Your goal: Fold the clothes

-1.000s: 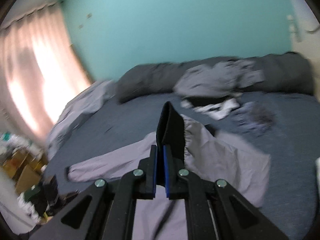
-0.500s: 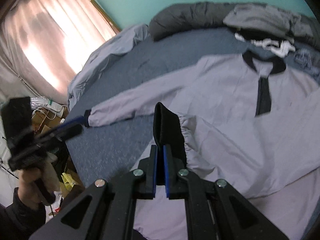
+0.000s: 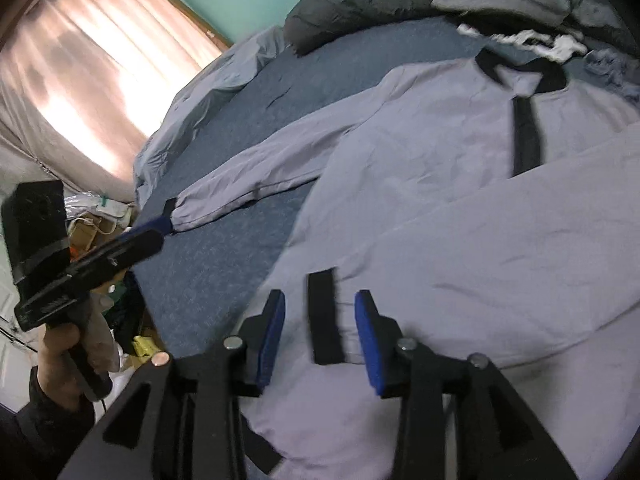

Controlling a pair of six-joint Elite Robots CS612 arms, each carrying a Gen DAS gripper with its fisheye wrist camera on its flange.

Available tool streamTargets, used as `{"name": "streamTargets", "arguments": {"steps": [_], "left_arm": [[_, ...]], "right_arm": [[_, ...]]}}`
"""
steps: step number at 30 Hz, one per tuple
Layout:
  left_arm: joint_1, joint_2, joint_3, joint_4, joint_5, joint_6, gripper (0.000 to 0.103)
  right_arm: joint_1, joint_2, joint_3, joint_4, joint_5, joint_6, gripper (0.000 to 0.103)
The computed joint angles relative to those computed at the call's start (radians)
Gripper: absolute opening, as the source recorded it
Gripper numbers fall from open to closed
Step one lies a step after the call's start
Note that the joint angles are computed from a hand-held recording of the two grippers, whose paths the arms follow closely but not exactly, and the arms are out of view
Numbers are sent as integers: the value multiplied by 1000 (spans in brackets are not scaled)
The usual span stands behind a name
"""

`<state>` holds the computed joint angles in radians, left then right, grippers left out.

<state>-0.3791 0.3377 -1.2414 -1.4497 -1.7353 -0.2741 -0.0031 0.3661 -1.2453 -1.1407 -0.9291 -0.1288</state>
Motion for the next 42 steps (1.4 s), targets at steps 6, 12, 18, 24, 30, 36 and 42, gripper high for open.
{"name": "streamTargets", "arguments": {"steps": [6,12,18,24,30,36,42], "left_arm": [[-9,-2,36,5,-25,8,48],[-24,-13,117,-27,-68,0,48],[-40,-27,207,-77,-82,-7,48],[-47,-38,278,-110,-83,2,48],[-46,-33,310,-146,-83,-12,48],[-49,-22,314,-152,-87,-2,48],[-53,-15,315,-149,-86,18,48]], "right_arm": [[-67,4,-37,-15,-121,56,39],[-134,11,-53,-43,-311,130,41],[-171,16,-33,-43,-508,119,43],[-177,17,23,-71,-549,39,43],[-172,16,80,-119,-550,-20,43],[-154,7,139,-156,-596,-109,43],[-147,12,158,-227,-622,-148,40]]}}
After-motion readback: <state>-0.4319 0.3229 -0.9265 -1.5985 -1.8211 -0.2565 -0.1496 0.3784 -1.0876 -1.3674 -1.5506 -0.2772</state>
